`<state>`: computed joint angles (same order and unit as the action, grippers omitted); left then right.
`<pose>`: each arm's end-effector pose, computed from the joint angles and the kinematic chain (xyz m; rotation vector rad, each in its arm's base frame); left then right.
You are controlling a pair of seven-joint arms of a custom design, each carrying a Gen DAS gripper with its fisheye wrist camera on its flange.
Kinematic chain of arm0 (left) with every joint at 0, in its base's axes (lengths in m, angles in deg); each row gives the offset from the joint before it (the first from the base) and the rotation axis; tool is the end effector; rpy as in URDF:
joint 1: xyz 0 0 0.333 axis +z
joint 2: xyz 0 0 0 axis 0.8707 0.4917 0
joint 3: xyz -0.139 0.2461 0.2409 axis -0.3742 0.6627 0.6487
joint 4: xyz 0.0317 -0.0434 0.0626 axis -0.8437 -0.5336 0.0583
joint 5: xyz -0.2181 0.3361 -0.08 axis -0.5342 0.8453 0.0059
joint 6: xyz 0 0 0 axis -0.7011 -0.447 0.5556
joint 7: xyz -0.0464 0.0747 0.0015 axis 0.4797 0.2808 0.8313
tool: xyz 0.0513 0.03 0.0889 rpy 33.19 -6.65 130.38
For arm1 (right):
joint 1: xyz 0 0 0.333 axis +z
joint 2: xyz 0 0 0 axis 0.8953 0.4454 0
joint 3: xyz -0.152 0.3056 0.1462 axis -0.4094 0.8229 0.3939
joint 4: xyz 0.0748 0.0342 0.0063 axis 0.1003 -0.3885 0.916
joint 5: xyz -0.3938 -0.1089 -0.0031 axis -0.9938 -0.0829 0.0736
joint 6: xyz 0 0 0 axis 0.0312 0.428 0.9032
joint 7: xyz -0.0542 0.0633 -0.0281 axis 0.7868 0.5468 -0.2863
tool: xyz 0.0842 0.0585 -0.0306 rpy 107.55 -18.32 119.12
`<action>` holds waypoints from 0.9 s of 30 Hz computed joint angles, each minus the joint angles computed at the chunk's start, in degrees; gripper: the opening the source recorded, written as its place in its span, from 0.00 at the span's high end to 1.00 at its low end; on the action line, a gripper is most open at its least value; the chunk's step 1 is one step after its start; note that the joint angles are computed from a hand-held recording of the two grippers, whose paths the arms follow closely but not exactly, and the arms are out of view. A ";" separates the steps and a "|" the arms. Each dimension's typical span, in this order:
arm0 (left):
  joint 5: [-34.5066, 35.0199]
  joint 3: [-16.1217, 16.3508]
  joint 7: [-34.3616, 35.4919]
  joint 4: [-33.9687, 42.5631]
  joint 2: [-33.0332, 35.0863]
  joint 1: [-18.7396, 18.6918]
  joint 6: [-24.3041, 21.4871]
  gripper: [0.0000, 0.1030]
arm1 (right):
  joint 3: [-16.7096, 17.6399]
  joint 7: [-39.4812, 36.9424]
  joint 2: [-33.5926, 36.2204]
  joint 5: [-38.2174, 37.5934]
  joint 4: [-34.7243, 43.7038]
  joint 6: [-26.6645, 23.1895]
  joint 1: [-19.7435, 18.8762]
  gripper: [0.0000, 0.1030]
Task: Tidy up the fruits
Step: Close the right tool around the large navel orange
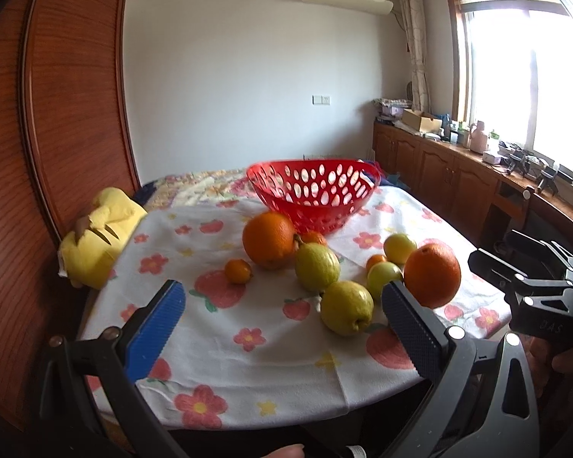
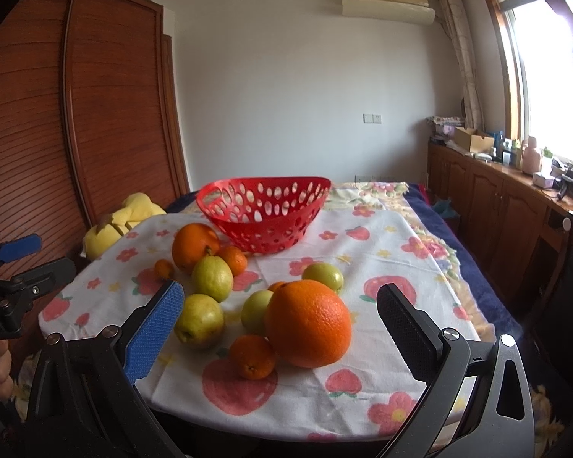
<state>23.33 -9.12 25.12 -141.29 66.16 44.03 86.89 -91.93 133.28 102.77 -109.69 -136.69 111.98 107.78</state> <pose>0.6313 -0.3071 0.5442 -1.3664 1.8619 -1.0851 0.6314 0.5349 0.5382 -1.4883 1.5505 -0.9113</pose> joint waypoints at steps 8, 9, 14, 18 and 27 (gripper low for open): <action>-12.18 -7.04 12.66 0.52 3.17 4.94 -0.57 0.01 | 1.02 -3.22 1.04 3.07 -0.29 1.46 -2.25 0.00; -13.48 -7.67 14.26 0.84 3.69 5.33 -0.61 0.01 | 1.34 -4.20 1.27 3.99 -0.23 1.95 -2.78 0.00; -18.78 -10.07 20.58 2.09 5.50 6.43 -1.57 0.01 | 2.58 -9.87 3.01 9.26 1.21 2.88 -4.76 0.02; -24.26 -14.19 27.15 3.81 7.69 8.77 -3.52 0.02 | 3.00 -14.24 4.48 13.18 2.86 2.92 -5.64 0.03; -33.50 -19.74 37.85 6.69 11.42 11.21 -5.78 0.03 | 3.99 -23.86 7.76 20.89 7.31 1.68 -6.95 0.05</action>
